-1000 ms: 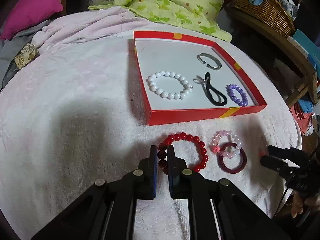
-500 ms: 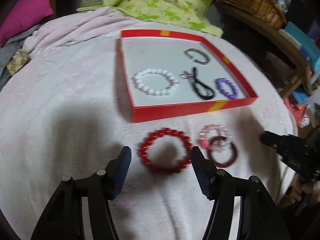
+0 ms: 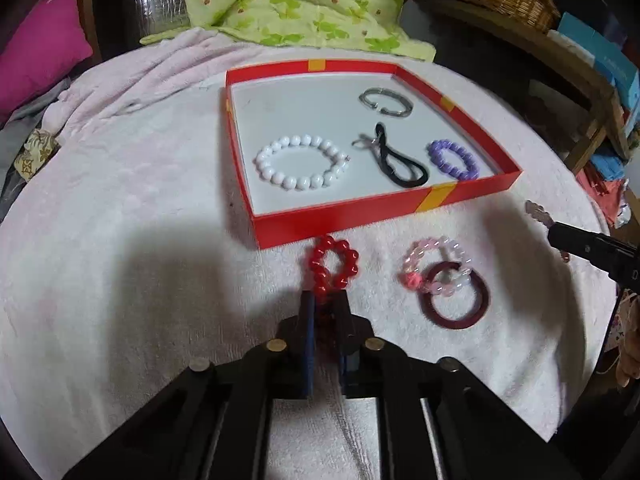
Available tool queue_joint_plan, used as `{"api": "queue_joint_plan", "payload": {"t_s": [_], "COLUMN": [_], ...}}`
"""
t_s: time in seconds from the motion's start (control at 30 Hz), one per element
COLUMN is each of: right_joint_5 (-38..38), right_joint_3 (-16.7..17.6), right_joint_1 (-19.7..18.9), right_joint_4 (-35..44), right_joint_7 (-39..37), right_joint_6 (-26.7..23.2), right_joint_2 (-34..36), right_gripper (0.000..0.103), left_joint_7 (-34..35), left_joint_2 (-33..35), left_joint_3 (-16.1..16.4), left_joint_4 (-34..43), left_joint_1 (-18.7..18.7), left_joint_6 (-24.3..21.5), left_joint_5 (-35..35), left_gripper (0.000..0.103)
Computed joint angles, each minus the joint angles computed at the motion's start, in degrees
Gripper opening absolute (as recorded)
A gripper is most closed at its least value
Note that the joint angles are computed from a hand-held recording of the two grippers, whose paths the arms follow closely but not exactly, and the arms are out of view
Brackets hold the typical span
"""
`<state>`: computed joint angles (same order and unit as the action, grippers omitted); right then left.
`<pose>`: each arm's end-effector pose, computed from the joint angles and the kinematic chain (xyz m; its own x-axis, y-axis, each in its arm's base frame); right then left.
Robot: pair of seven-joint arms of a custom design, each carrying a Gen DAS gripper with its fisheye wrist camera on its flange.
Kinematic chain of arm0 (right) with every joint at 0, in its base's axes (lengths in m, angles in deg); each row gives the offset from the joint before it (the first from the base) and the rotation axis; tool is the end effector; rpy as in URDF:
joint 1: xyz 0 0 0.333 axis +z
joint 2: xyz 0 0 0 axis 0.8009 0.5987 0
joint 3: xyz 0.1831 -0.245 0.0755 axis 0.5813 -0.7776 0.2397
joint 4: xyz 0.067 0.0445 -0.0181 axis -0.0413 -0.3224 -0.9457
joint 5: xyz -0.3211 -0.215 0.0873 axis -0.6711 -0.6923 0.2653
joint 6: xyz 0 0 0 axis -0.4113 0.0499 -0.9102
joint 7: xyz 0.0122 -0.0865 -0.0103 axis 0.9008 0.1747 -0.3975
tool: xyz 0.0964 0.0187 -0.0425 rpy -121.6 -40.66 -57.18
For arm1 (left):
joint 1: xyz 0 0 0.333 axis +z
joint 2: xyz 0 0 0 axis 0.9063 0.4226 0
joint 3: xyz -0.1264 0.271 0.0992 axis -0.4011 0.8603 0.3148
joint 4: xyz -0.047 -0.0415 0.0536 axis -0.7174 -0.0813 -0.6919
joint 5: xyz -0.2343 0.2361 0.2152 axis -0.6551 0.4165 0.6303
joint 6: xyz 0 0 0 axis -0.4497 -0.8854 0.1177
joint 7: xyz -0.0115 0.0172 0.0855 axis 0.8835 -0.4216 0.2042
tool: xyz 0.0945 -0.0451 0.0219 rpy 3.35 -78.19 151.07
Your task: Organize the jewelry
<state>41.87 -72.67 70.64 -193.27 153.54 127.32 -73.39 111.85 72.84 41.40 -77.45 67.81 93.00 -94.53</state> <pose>0.5750 0.2174 0.5138 0.1287 -0.9451 -0.3003 -0.7812 0.0899 -0.6177 0.6066 -0.0237 0.5190 -0.2991 -0.9487 0.1025 -0.8017 0.1916 -0.5661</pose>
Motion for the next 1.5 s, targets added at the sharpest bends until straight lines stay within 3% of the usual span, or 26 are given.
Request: {"api": "queue_joint_plan", "payload": {"t_s": [0.03,0.3,0.7,0.83,0.97,1.13,1.33,1.5], "right_joint_5": [3.72,12.64,11.15,13.25,12.97,11.39,8.93,7.49], "right_joint_3": [0.49,2.01,1.23,1.5,1.27,-0.3,-0.46,-0.72], "right_joint_1": [-0.14,1.02,1.53,0.46,0.0,-0.03,-0.29,0.02], "right_joint_4": [-0.21,1.07,6.71,14.74,23.28,33.97,43.35,46.49], "right_joint_7": [-2.76,-11.53,-8.48,-6.45,-4.62,0.72,4.11,6.37], "right_joint_6": [1.25,7.2,9.96,7.08,2.78,-3.19,-8.88,-10.87], "right_joint_2": [-0.19,0.63,4.48,10.08,15.96,23.68,30.61,33.0], "right_gripper": [0.016,0.016,0.016,0.016,0.016,0.016,0.016,0.019], "left_joint_7": [1.25,7.72,12.13,6.75,-1.93,-10.81,-17.54,-20.79], "left_joint_2": [-0.53,-2.8,-1.78,4.27,13.56,26.23,34.29,36.66], "left_joint_3": [0.06,1.65,2.67,0.76,-1.26,-2.61,-4.99,-6.42], "left_joint_4": [-0.12,-0.31,6.73,14.91,25.88,41.71,50.9,53.05], "left_joint_1": [0.14,0.25,0.89,1.05,0.75,0.2,0.88,1.24], "left_joint_6": [-0.1,-2.6,-4.76,-2.89,-0.74,-4.77,-7.22,-8.34], "left_joint_5": [-1.45,-9.07,-21.51,-18.35,-9.28,-0.49,4.95,9.96], "left_gripper": [0.009,0.009,0.009,0.009,0.009,0.009,0.009,0.01]}}
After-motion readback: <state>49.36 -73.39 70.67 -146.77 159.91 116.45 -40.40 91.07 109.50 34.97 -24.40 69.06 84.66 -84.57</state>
